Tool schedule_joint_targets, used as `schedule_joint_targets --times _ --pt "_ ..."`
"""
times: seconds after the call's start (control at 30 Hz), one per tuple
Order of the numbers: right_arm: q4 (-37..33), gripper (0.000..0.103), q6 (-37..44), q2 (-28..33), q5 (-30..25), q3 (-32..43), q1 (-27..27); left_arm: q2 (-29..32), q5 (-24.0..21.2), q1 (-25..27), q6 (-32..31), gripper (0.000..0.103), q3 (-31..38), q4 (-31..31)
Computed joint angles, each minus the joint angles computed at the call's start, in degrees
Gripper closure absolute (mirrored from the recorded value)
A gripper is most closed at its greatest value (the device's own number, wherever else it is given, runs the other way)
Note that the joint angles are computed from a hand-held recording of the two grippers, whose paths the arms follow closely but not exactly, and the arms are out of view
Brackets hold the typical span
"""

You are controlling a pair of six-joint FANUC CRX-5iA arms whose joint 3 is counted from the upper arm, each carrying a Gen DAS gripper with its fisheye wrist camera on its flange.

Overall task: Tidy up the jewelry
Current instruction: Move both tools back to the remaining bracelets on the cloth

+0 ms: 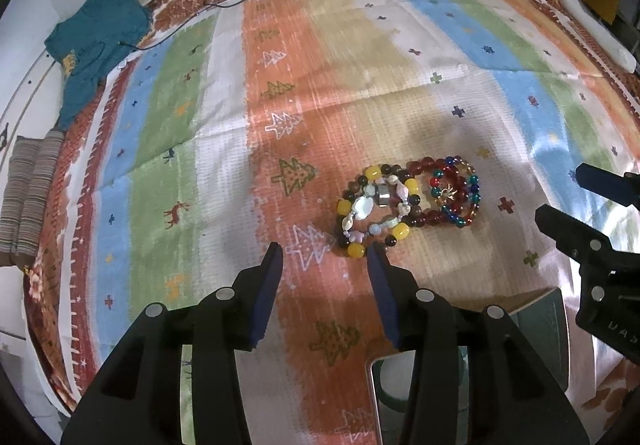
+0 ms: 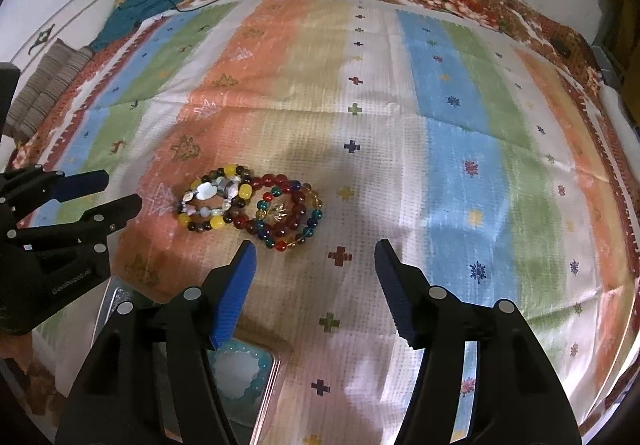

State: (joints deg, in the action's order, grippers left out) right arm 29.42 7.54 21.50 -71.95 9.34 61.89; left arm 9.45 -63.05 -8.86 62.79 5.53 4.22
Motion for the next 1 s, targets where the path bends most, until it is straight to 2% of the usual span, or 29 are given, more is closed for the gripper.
schedule_joint_targets --times 1.0 --pt "-6.45 0.039 5.43 4.97 1.11 3.05 -5.99 10.28 -2.84 -3.23 3.64 0.059 7.84 -4.4"
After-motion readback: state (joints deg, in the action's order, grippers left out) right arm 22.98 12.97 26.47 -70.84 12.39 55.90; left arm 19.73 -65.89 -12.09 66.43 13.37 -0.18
